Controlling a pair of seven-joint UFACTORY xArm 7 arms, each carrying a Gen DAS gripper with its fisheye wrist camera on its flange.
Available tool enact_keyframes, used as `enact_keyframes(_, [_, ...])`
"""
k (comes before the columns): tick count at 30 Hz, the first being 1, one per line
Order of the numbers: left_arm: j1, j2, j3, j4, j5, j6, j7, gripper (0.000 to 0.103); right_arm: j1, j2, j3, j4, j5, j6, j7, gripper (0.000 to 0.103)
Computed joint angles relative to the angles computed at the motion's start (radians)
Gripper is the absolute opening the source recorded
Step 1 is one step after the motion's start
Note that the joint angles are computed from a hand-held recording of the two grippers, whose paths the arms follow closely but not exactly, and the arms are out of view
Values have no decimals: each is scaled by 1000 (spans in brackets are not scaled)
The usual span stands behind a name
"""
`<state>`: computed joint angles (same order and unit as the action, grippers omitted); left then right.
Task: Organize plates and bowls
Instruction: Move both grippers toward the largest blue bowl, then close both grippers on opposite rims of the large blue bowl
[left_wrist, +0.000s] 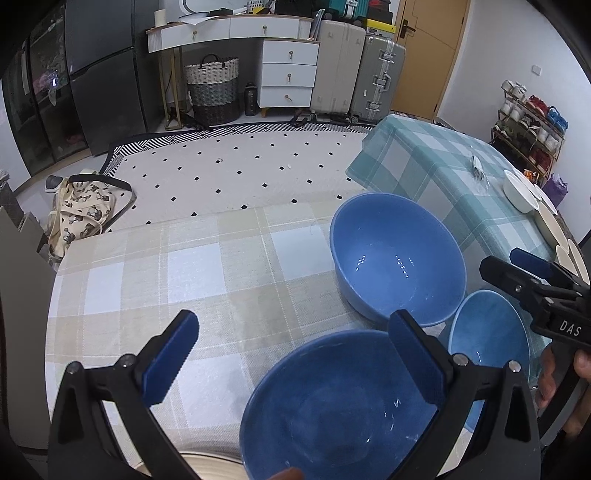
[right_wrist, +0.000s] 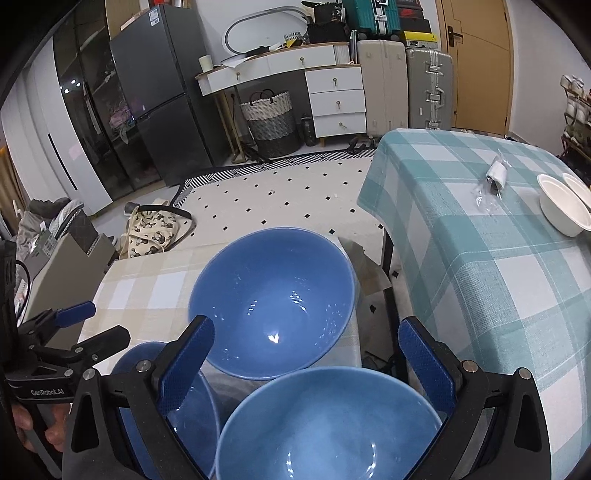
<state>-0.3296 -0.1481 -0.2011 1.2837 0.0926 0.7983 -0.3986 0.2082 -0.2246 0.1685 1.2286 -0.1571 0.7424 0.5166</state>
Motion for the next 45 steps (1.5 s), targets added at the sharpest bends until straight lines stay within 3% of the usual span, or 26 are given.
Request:
enact_keyframes(11, [-13, 120, 10, 82, -3, 23, -16, 103, -29, 33, -30, -3, 32, 23, 34, 101])
enact_keyframes(13, [-17, 137, 14, 90, -19, 20, -10, 103, -29, 48, -34, 5, 40, 30, 34, 98])
enact_keyframes(17, [-22, 165, 21, 109, -27, 33, -11, 100, -23, 81, -37, 20, 47, 48, 21, 83])
enact_keyframes(20, [-24, 182, 25, 123, -52, 34, 3, 88, -16, 98, -38, 25, 55, 49, 13, 78])
enact_keyframes(25, [-23, 196, 30, 131, -87, 26, 23, 87, -8, 108, -38, 28, 51, 49, 13, 67])
enact_keyframes(27, [-19, 194, 32, 120, -116, 4, 36, 76, -5, 110, -35, 27, 42, 48, 21, 58])
enact_keyframes(30, [-15, 214, 31, 139, -181, 7, 66, 66, 0, 121, -34, 34, 35, 61, 24, 54])
enact_keyframes(36, [-34, 252, 26, 183, -146, 34, 56, 52, 11, 130, -30, 41, 16, 74, 23, 41])
enact_keyframes(45, [-56, 290, 25, 223, -121, 64, 49, 26, 21, 131, -28, 40, 1, 69, 14, 31])
